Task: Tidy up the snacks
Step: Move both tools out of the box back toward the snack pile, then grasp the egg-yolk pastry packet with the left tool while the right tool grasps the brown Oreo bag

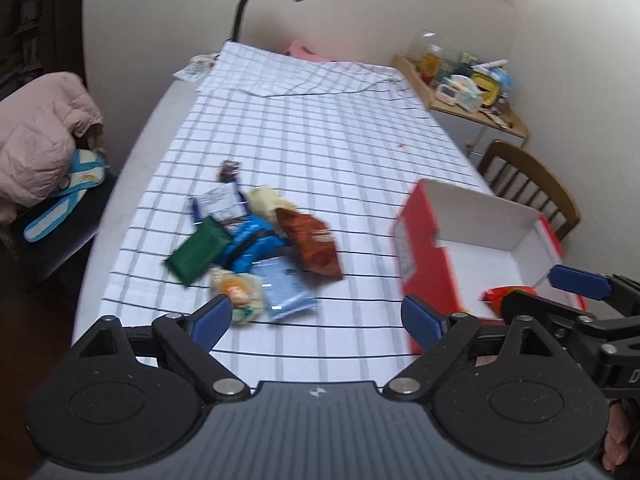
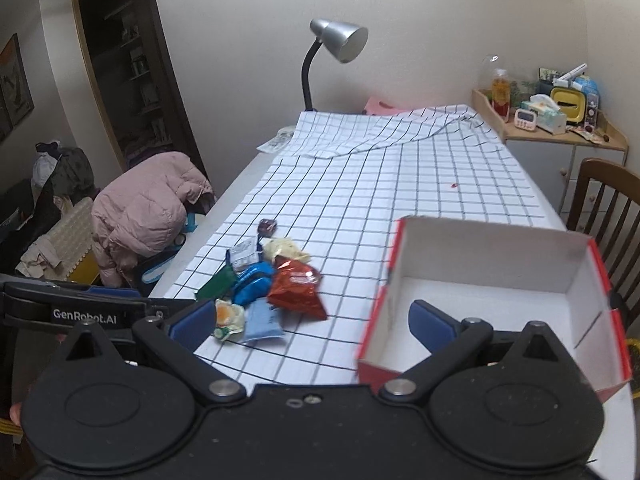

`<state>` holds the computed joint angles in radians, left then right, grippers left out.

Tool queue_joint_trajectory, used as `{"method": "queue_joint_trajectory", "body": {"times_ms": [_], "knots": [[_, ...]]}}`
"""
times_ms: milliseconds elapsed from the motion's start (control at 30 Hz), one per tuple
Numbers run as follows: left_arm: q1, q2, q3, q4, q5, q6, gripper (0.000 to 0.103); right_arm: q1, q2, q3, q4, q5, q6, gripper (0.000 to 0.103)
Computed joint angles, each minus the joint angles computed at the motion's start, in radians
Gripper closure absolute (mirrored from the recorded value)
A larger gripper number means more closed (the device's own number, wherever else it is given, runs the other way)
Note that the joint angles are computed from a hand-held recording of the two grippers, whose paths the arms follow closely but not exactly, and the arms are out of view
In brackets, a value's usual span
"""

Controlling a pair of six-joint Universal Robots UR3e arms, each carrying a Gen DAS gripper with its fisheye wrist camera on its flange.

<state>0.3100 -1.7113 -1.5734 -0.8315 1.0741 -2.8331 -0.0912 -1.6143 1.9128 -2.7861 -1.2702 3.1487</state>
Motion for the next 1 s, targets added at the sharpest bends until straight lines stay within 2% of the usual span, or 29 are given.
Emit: {"method": "queue_joint_trajectory", "body": {"times_ms": [167,433,600,833,1000], "knots": [[0.046,-0.078,0.029,0.014,0.016,0.017,0.010,0.110,0.158,-0.135,-0.009,-0.109,0.058,0.000],[0.014,-0.269,0.184,0.028,0.086,0.010,0.010,0.202,0.433,-0.432,0.066,-0.220,0.119,0.000],[-0.020,-0.378,0.275,0.037,0.146,0.003,0.010,0.219,0.594,-0.639,0.167,-0.249,0.115,0.001],[-0.045,-0.513,0.419,-0.007,0.192,-0.037,0.010,0.224,0.816,-0.948,0.342,-0.274,0.119,0.003],[-0.056,-0.573,0.482,-0.026,0.201,-0.019,0.011,0.228,0.938,-1.126,0.445,-0.265,0.116,0.006]]}}
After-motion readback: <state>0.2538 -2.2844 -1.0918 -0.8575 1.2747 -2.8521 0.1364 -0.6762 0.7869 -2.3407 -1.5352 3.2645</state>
